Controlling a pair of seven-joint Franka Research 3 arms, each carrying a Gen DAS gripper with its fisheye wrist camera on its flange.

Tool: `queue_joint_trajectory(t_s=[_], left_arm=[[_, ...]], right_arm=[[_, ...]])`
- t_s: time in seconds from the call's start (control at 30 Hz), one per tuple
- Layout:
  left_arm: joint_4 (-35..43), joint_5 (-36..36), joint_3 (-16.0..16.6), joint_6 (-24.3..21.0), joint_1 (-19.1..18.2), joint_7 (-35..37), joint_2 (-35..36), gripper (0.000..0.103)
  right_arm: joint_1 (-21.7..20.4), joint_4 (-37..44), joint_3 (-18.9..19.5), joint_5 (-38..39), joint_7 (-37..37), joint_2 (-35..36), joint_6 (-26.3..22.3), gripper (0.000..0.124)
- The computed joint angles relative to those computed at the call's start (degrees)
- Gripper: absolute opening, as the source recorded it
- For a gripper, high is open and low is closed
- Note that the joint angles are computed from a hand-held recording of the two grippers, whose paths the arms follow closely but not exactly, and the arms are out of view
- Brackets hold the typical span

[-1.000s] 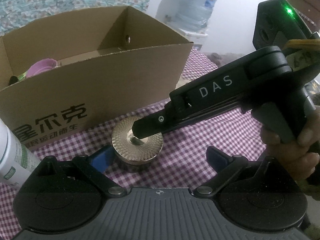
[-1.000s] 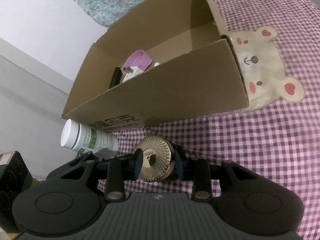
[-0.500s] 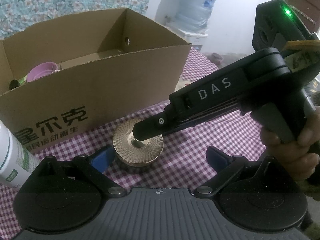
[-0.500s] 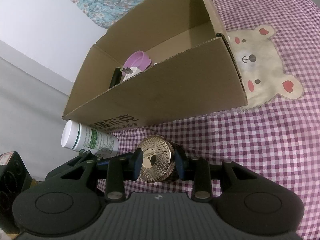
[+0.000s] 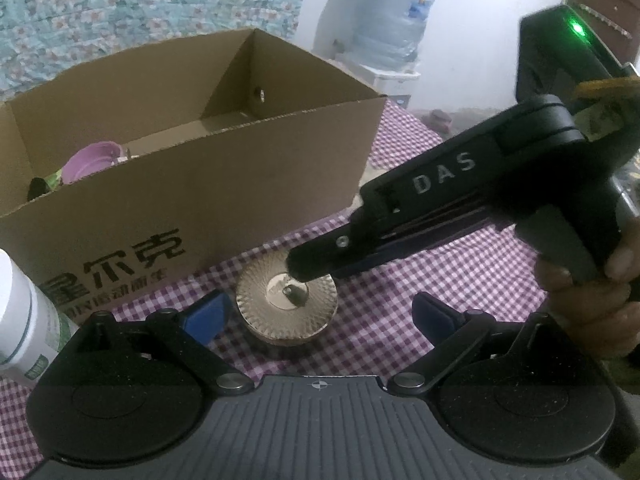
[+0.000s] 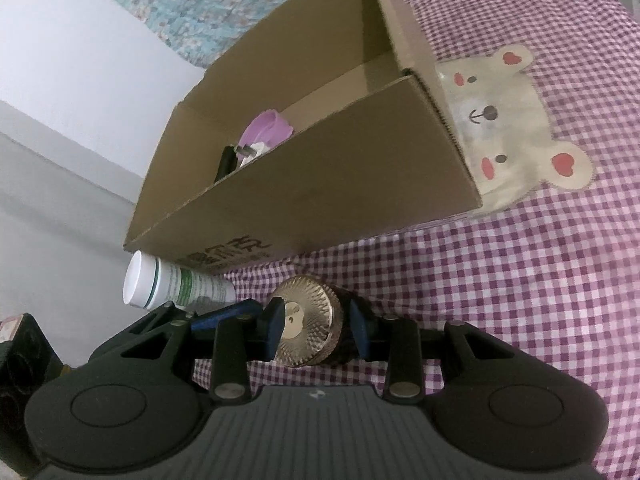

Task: Organize rigid objects
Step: 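Hold the gold-lidded jar in the right tool and lift it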

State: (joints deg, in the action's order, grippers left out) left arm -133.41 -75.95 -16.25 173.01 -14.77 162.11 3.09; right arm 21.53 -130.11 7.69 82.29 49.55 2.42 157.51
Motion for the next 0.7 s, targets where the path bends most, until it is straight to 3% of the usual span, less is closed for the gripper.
queue_joint_trajectory(t_s=[0.13,0.3,0.57,0.7], left_arm=[[0.26,1.86,-0.03,1.52,0.07,-2.07,0.60,0.096],[0.84,4.34,-0.38,1.26,1.12,-4.03,1.48,0.080],[0.29,18.28,-1.12,0.91,2.85,-17.83,3.06,0.067],[-0.13,26.03,-1.77,1.69,3.89,-25.64,3.53,0.061]], right_arm=[[-0.22,0.04,-0.16,2.24,-1.02,0.14,-0.06,0.039],[-0.43,0.67,-0.14,2.38,-0.82,0.98,-0.82,0.038],[-0.10,2.22,0.56,-1.25,2.63,2.90,-0.33,0.038],[-0.55,2.51,0.74,0.62,1.36,3.34,-0.99,0.039]])
